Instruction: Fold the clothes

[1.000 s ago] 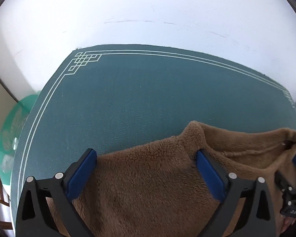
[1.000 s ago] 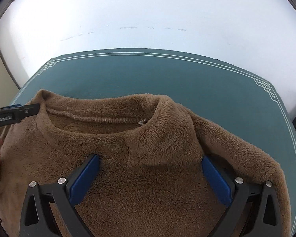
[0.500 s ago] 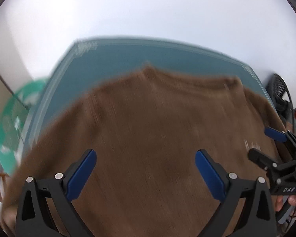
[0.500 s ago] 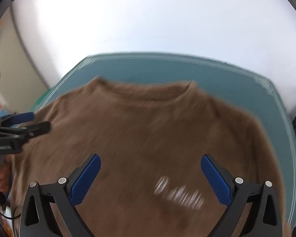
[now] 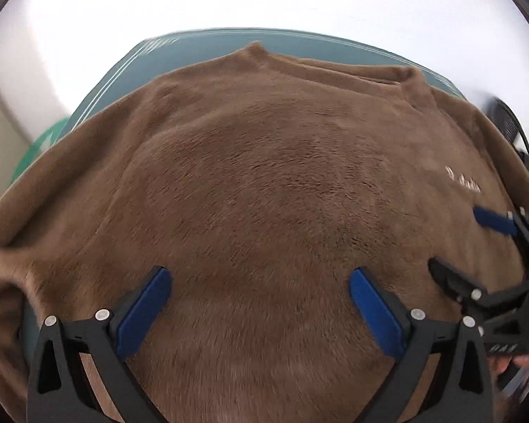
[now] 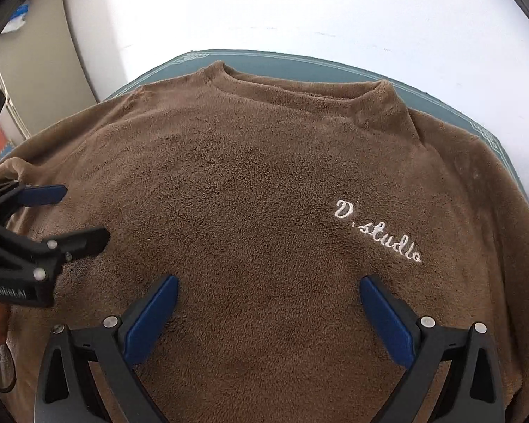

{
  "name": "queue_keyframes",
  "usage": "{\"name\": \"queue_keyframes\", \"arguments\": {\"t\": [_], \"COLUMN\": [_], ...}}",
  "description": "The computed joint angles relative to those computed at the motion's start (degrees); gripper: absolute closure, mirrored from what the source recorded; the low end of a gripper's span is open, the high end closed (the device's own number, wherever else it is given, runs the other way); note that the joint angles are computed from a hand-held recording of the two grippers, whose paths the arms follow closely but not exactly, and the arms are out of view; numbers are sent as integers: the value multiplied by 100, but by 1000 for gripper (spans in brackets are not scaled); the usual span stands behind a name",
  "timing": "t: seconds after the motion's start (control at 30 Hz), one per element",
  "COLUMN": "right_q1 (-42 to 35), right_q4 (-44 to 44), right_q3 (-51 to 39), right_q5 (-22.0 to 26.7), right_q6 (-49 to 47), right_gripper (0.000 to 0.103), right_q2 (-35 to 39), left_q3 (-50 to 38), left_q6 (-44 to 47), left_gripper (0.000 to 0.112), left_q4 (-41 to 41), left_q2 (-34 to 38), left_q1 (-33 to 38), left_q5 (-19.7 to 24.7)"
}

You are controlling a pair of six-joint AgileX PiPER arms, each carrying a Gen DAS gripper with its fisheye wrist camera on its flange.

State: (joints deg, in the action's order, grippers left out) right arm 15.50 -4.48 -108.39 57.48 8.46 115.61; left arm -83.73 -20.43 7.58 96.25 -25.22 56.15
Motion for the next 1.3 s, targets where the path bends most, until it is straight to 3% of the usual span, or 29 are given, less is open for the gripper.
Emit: {"name": "queue_keyframes", "arguments": {"t": [0.07,0.17,0.23,0.33,0.4,0.47,0.53,0.73,0.93,1.03,1.17,1.3], "right_q1": [-11,-124,22,434,520,467,505,722,534,736,922,566], "right_q4": [102,876,759,-169,-411,-275,-356,-683,-306,-1331,-2397,-2579], "right_q3": [-8,996,1680,2371,2553,2677,3115,3735,5022,5627,6257,6537], "right_q5": [364,53,-222,-514,-461,-347,-743,-980,-1622,-1319,-420,-14], "right_q6": [177,-178,-135,341,594,678,845,1474,1661,2851,4289,4454], "right_gripper": [0,0,0,0,0,0,0,0,0,0,0,0], "right_q2": [-144,-970,-1555,-2081,-2083,-2001,-2253,-2751,-4262,-5401,-6724,-7178], "left_q3": [160,328,546,860,1045,1277,1438,1997,2019,1969,1948,1933], "left_q6": [-151,-379,-409,-477,-665,-942,-1139,-1070,-1093,-1040,-1103,-1091], "left_gripper": [10,10,10,10,10,10,10,10,10,10,10,10], "left_q4": [200,498,398,169,219,467,712,597,699,669,700,679], "left_q2": [-362,-850,-1040,-1024,-923,-900,-994,-1436,-1314,-1275,-1286,-1276], "left_q1": [-244,-652,-805,-888,-950,-1073,-1207,-1097,-1089,-1056,-1105,-1088], "left_q5": [93,283,249,73,-22,-225,-391,-992,-1143,-1130,-1076,-1077]}}
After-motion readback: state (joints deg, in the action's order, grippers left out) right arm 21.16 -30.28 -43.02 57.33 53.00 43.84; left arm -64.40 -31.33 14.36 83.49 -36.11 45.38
